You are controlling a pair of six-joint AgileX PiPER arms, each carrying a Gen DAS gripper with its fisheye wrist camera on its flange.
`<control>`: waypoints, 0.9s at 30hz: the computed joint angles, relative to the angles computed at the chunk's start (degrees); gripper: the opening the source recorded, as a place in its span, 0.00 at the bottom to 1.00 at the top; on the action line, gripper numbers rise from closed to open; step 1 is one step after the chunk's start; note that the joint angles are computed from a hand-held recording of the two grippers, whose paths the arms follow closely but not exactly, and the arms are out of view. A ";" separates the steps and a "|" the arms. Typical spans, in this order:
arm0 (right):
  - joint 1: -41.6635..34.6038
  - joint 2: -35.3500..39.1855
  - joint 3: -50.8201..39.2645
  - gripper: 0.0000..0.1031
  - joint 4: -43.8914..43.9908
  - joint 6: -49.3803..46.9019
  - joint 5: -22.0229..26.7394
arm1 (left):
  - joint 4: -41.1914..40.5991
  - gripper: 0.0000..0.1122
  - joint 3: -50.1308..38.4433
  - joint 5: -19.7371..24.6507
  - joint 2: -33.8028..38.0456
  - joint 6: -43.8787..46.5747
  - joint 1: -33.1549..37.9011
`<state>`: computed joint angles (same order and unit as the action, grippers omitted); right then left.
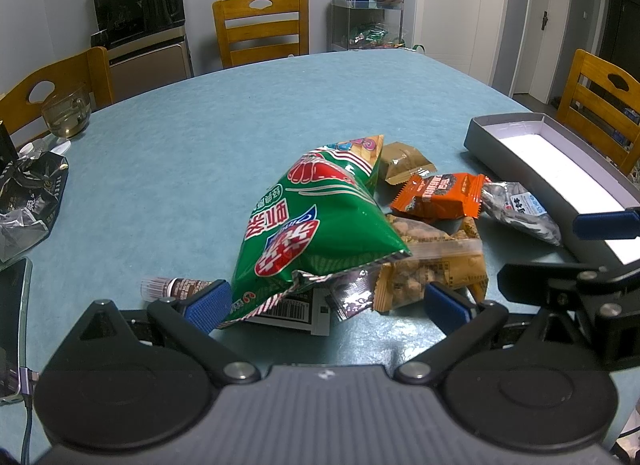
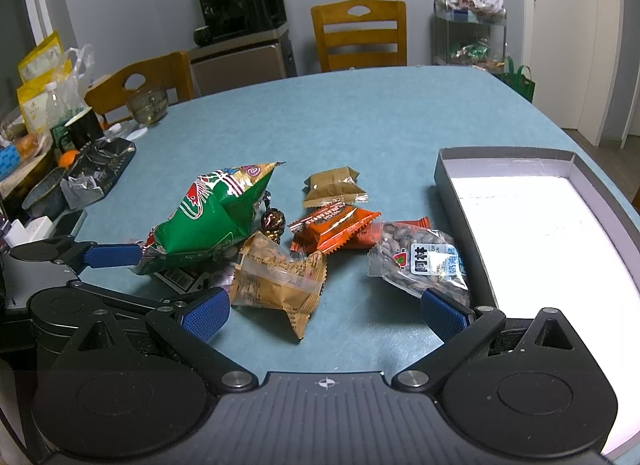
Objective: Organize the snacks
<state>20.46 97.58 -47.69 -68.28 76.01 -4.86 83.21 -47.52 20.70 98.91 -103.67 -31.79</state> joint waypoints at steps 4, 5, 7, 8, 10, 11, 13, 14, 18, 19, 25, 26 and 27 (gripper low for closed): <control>0.06 0.00 -0.01 1.00 -0.28 0.34 0.03 | -0.10 0.92 -0.02 -0.03 -0.01 0.11 0.02; 0.15 0.00 -0.01 1.00 -0.24 0.36 0.07 | -0.10 0.92 -0.02 -0.03 -0.01 0.11 0.02; 0.30 -0.07 0.05 1.00 0.54 -0.30 0.07 | -0.06 0.92 -0.03 0.04 0.00 0.05 -0.01; 0.08 -0.13 0.11 1.00 -0.70 0.86 -0.17 | -0.09 0.92 -0.04 0.00 0.01 0.07 0.02; 0.04 -0.20 0.22 1.00 -0.38 0.55 -0.40 | -0.16 0.92 -0.05 0.06 0.00 0.07 0.00; -0.07 -0.23 0.27 1.00 -0.74 0.87 -0.64 | -0.11 0.92 -0.02 0.09 -0.02 -0.02 0.00; -0.69 -0.28 0.31 1.00 -3.50 3.38 -1.38 | 0.03 0.92 0.07 0.08 -0.09 -0.19 0.03; -0.83 -0.35 0.32 1.00 -4.64 4.50 -1.59 | 0.10 0.92 0.09 0.08 -0.10 -0.25 0.04; -1.69 -0.59 0.37 1.00 -5.59 5.07 -2.62 | 1.07 0.92 0.38 0.50 -0.55 -1.24 0.13; -2.01 -0.82 0.56 1.00 -3.08 2.62 -2.88 | 1.88 0.92 0.65 0.46 -0.86 -2.31 0.28; -3.96 -0.72 0.86 1.00 5.58 -6.08 -4.03 | 7.27 0.92 2.32 -1.62 -2.85 -8.15 2.70; -4.09 -0.80 1.16 1.00 8.21 -8.99 -4.10 | 9.38 0.92 2.81 -2.18 -3.32 -10.15 3.31; -4.43 -0.90 1.42 1.00 10.14 -11.18 -4.45 | 11.66 0.92 3.28 -2.65 -3.83 -12.46 3.92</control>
